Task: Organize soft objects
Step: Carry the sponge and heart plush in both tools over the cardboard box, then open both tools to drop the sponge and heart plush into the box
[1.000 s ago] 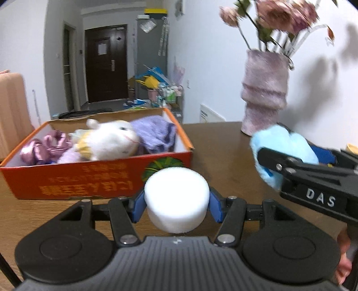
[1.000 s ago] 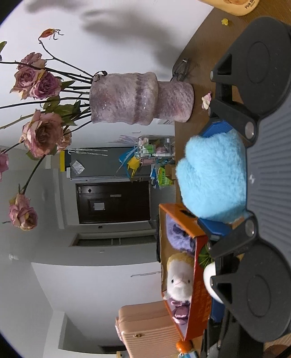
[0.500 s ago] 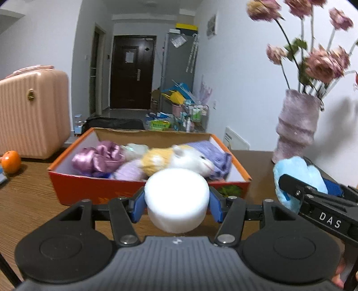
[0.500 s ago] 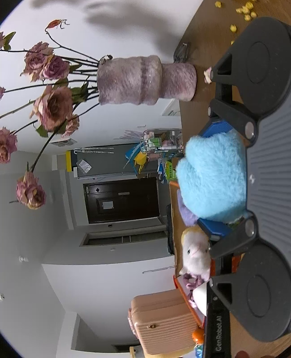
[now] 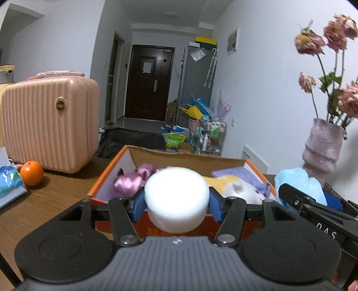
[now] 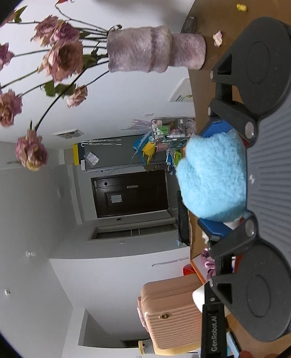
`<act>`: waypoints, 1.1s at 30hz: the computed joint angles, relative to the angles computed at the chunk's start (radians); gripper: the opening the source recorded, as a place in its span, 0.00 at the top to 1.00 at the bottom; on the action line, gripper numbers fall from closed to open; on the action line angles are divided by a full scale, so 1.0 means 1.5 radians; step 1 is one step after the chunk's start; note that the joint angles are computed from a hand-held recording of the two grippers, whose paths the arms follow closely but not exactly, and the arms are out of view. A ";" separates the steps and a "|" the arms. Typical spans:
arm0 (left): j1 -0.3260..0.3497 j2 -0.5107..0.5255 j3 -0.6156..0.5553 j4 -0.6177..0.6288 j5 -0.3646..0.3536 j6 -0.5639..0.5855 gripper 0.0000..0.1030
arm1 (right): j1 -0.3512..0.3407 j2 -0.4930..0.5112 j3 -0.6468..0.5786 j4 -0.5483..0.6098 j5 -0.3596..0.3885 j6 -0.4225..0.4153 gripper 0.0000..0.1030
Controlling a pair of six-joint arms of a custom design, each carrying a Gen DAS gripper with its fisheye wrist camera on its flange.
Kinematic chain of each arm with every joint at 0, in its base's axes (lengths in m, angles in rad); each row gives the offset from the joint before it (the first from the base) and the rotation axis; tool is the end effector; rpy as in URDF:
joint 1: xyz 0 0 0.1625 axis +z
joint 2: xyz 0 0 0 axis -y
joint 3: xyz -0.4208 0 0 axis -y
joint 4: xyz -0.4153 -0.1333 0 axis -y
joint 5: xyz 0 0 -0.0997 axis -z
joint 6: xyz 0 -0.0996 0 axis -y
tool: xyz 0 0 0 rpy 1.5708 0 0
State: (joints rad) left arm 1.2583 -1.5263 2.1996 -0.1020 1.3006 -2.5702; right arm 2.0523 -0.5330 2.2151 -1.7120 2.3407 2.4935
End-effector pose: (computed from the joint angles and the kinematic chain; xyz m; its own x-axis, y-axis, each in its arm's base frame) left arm 0.0383 -0.4014 0.1881 -0.7395 0.3478 -0.5763 0.6731 0.3881 -0.6295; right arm 0.2377 -0.3167 -0.1339 -0.7726 0.2425 0.5868 -0.5676 0.1504 -0.8094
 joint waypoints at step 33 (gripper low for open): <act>0.053 0.158 -0.183 -0.015 0.006 0.017 0.44 | -0.078 0.005 -0.170 0.199 -0.087 0.026 0.35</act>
State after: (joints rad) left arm 1.3383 -1.2886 1.9257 -0.1247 1.3095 -2.5447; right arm 1.9350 -0.5257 1.9602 -1.4139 2.2098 2.5321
